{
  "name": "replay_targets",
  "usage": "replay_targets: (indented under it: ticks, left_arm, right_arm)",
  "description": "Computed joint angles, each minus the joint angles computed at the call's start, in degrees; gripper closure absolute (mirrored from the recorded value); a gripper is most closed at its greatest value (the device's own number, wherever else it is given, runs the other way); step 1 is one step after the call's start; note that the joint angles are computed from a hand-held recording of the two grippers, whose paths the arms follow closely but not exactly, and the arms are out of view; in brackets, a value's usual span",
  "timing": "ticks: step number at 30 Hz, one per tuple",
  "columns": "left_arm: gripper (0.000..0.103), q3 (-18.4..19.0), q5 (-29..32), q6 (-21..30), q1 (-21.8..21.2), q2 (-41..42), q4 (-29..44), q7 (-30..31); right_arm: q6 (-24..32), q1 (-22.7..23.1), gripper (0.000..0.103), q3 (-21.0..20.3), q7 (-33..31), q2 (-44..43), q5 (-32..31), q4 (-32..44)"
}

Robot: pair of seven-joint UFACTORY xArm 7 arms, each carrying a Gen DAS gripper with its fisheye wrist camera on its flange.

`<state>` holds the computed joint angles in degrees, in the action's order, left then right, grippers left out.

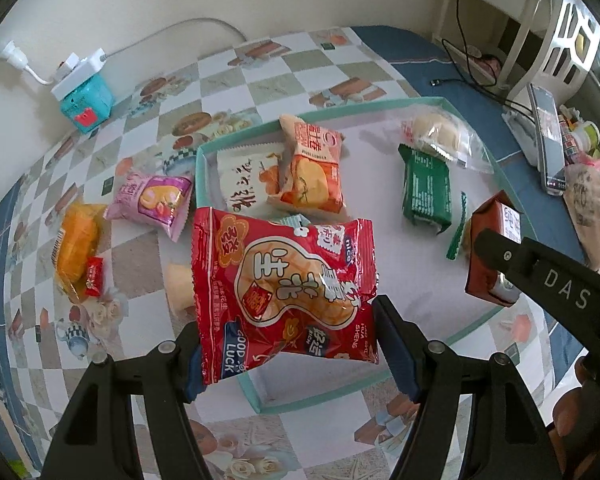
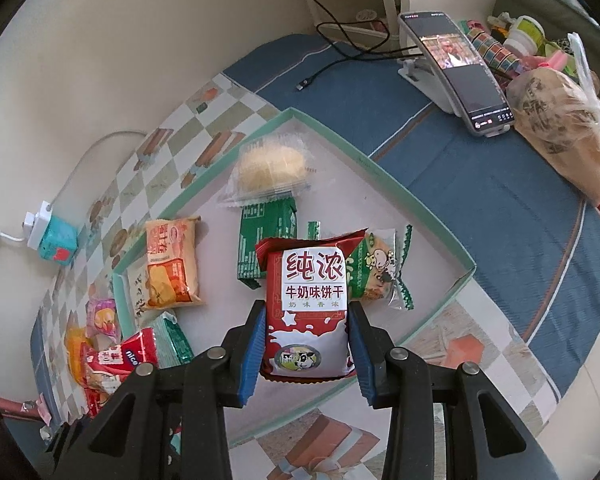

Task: Organize snacks
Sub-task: 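Open both grippers to drop the chip bag and biscuit pack into the tray, then move both tools back over the remaining snacks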

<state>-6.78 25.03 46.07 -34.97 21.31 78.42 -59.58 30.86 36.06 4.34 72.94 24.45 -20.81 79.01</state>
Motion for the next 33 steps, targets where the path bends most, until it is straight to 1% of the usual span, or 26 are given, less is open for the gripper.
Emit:
replay_targets:
  ticks: [3, 8, 19, 20, 22, 24, 25, 28, 30, 33]
  left_arm:
    - [0.030, -0.2, -0.6, 0.2, 0.1, 0.6, 0.4, 0.8]
    - [0.029, -0.3, -1.0, 0.6, -0.3, 1.6, 1.3, 1.9]
    - [0.027, 0.2, -1.5, 1.0, -1.0, 2.6, 2.1, 3.0]
    - [0.024, 0.3, -1.5, 1.1, -1.0, 2.5, 2.1, 2.9]
    - [0.023, 0.4, -1.3, 1.1, -0.9, 2.2, 1.9, 2.7]
    - [0.022, 0.5, -1.1, 1.2, -0.8, 1.7, 1.4, 2.2]
    - [0.022, 0.6, -0.9, 1.1, -0.7, 1.4, 1.0, 1.9]
    - [0.016, 0.9, -0.4, 0.9, -0.2, 0.1, -0.4, 0.2]
    - [0.016, 1.0, 0.1, 1.0, 0.2, -1.0, -1.5, -0.9]
    - [0.016, 1.2, 0.7, 0.8, 1.3, -2.8, -3.6, -3.2]
  right_arm:
    - [1.2, -0.4, 0.061, 0.8, -1.6, 1.0, 1.3, 1.1]
    - [1.7, -0.4, 0.060, 1.0, -3.0, 1.6, 2.8, 1.7]
    - [2.2, 0.1, 0.060, 0.3, -1.9, 1.2, 2.3, 1.5]
    - [2.3, 0.1, 0.059, 0.3, -1.8, 1.2, 2.2, 1.5]
    - [2.5, 0.1, 0.056, 0.3, -1.7, 1.0, 2.1, 1.5]
    - [2.7, 0.1, 0.045, 0.2, -1.4, 0.9, 1.9, 1.4]
    - [2.8, 0.2, 0.044, 0.2, -1.1, 0.7, 1.8, 1.3]
    - [3.1, 0.2, 0.040, 0.1, -0.6, 0.5, 1.4, 1.2]
    - [3.2, 0.1, 0.035, 0.2, -0.5, 0.4, 1.3, 1.2]
    - [3.5, -0.1, 0.030, 0.3, -0.2, 0.4, 1.2, 1.2]
